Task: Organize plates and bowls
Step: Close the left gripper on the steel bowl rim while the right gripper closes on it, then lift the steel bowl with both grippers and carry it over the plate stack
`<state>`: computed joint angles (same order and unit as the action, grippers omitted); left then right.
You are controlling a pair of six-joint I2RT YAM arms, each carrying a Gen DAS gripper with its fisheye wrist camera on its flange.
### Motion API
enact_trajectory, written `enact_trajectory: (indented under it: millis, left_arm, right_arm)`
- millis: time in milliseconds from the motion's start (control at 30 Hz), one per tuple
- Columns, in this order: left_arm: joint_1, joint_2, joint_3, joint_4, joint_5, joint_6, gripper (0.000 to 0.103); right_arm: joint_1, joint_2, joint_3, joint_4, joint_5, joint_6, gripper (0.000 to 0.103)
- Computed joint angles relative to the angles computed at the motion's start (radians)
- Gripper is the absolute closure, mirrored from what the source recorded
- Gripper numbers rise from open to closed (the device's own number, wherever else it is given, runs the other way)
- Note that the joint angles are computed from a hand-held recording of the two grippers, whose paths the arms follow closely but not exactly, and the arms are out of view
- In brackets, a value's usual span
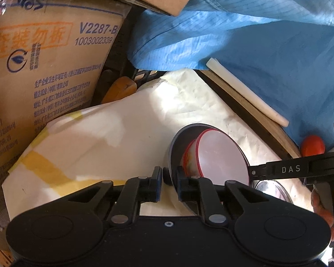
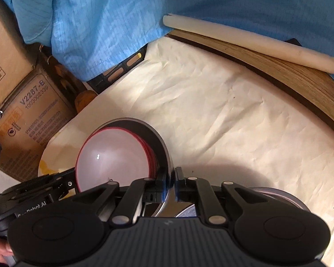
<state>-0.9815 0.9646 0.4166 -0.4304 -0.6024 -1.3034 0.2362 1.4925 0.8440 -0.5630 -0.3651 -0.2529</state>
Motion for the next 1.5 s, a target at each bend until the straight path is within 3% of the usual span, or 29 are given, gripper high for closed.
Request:
enact_trajectory:
  millis: [133,200,600,1500]
  left_arm:
    - [0.011,-0.011,-0.006,0.001,0.008,0.001,0.082]
    - [0.020,-0.016,-0.009,0.013,0.021,0.016,0.089]
    - [0.056,0.010,0.011,0.016,0.047,-0.010,0.093]
    - [0.028,-0.003,0.063,-0.015,0.000,-0.002,0.096]
  right_arm:
    - [-0.001,0.016,0.016,-0.018,-0.006,0.016,0.093]
    - [-0.001,-0.002,-0.005,0.002,-0.008,0.046,0.094]
    - [-0.033,0.003,0.008,-0.031,-0.054,0.110,0.094]
    - [-0.122,-0.056,0.044,-0.130,-0.120,0.055,0.093]
